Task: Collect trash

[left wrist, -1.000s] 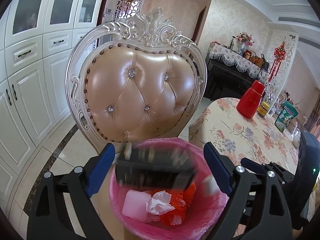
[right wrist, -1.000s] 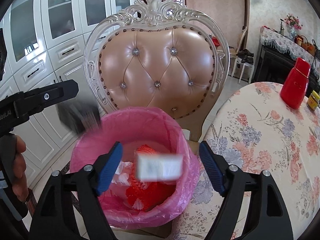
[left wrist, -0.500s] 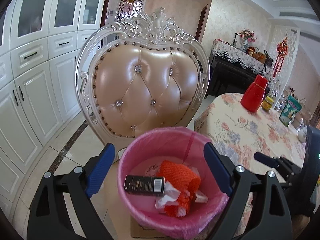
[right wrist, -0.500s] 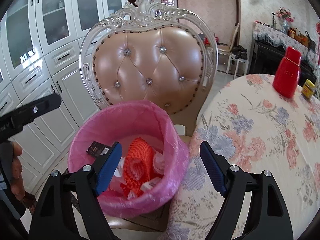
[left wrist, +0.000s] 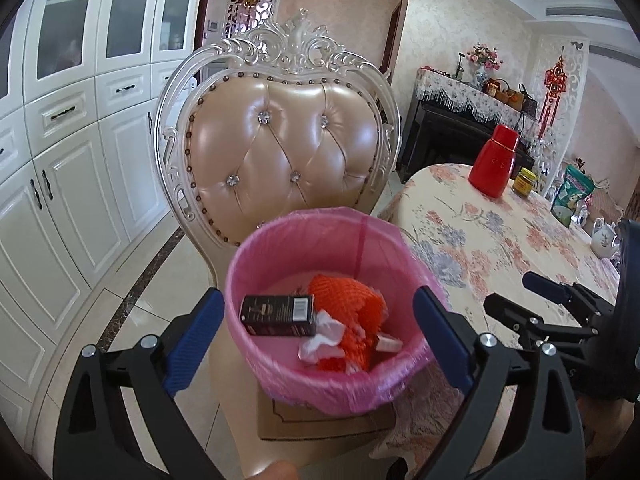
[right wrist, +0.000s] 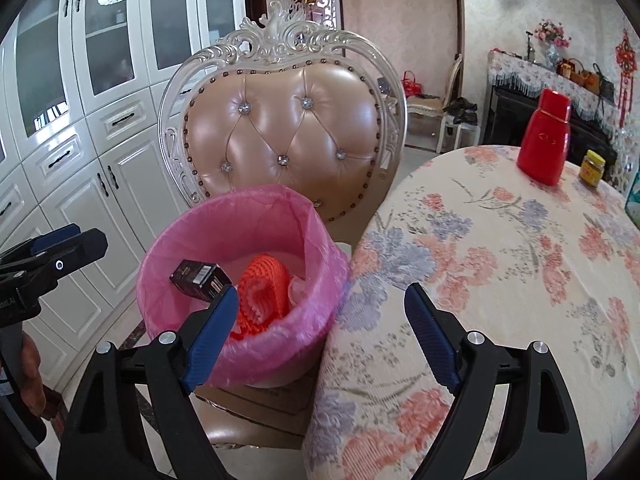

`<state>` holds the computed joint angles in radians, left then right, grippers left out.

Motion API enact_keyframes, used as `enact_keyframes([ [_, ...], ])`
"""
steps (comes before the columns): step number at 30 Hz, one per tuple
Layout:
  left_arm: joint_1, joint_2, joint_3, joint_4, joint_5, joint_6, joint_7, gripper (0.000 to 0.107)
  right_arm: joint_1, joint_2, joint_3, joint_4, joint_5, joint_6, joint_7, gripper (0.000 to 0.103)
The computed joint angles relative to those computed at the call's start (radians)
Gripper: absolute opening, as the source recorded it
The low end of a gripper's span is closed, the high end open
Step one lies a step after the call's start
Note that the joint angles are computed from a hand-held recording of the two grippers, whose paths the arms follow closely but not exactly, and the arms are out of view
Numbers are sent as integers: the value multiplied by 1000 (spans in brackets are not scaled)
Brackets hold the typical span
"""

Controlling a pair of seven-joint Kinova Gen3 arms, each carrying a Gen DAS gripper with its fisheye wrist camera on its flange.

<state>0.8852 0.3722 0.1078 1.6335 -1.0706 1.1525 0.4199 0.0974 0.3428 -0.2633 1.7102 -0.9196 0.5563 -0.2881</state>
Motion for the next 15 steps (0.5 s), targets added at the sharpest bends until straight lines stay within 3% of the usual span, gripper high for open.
enact_keyframes([
  [7,45,33,8,-30,27,48,10,98,48,-36,3,69,-82,18,106,83],
  [15,84,63,-1,-52,57,84,8,98,37,-54,47,113,-140,33,182,85],
])
